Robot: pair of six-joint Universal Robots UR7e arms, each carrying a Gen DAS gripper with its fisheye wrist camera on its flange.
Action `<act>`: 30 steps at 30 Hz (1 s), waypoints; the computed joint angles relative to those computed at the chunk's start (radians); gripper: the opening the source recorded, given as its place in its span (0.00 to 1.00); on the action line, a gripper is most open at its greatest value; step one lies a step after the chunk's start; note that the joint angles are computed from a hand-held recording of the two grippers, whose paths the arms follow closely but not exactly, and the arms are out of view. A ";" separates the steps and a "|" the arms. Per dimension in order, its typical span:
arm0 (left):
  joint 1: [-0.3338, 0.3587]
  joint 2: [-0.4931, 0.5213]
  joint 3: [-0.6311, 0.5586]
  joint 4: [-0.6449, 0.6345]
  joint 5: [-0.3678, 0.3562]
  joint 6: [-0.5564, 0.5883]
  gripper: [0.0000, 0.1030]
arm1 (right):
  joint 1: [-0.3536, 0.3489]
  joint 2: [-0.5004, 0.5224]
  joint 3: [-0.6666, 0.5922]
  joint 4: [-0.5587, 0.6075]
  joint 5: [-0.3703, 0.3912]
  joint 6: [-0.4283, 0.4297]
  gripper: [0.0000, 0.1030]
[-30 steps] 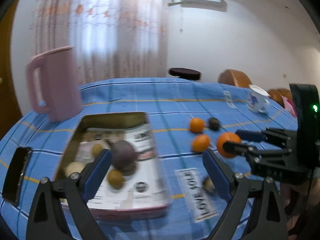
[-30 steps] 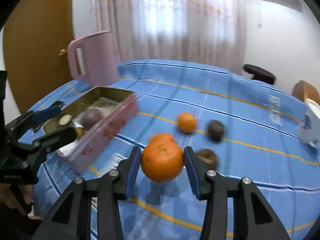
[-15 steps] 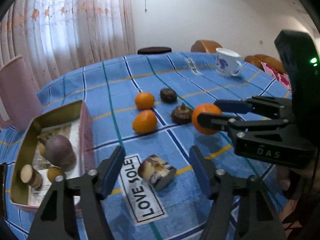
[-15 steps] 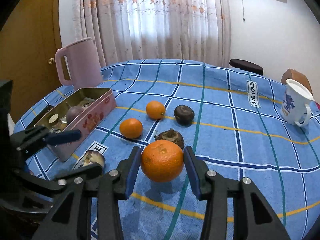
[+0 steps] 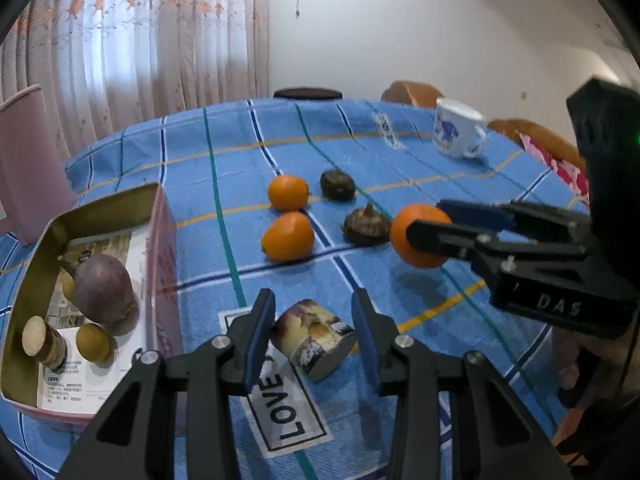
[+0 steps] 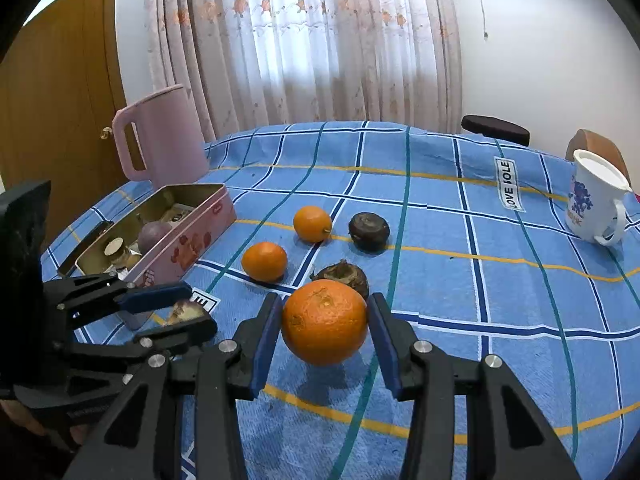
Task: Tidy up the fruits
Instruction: 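Lift the cylindrical piece with the left tool while the right tool lifts the mandarin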
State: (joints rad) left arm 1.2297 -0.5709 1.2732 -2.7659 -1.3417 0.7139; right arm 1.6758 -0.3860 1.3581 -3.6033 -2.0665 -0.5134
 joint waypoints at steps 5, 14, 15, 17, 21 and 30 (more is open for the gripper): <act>0.005 -0.005 0.011 -0.071 -0.042 -0.013 0.40 | 0.000 0.000 0.012 -0.045 0.020 -0.019 0.45; 0.009 -0.008 0.029 -0.173 -0.089 -0.018 0.40 | -0.001 -0.003 0.040 -0.120 0.072 -0.052 0.45; 0.010 -0.007 0.030 -0.180 -0.092 -0.020 0.40 | -0.001 -0.003 0.041 -0.123 0.075 -0.055 0.45; 0.010 -0.005 0.030 -0.187 -0.091 -0.021 0.40 | -0.001 -0.002 0.043 -0.137 0.082 -0.062 0.45; 0.011 -0.004 0.031 -0.200 -0.101 -0.022 0.40 | -0.001 -0.001 0.051 -0.165 0.101 -0.081 0.45; 0.013 -0.008 0.049 -0.267 -0.117 -0.018 0.40 | -0.001 0.003 0.062 -0.214 0.127 -0.107 0.45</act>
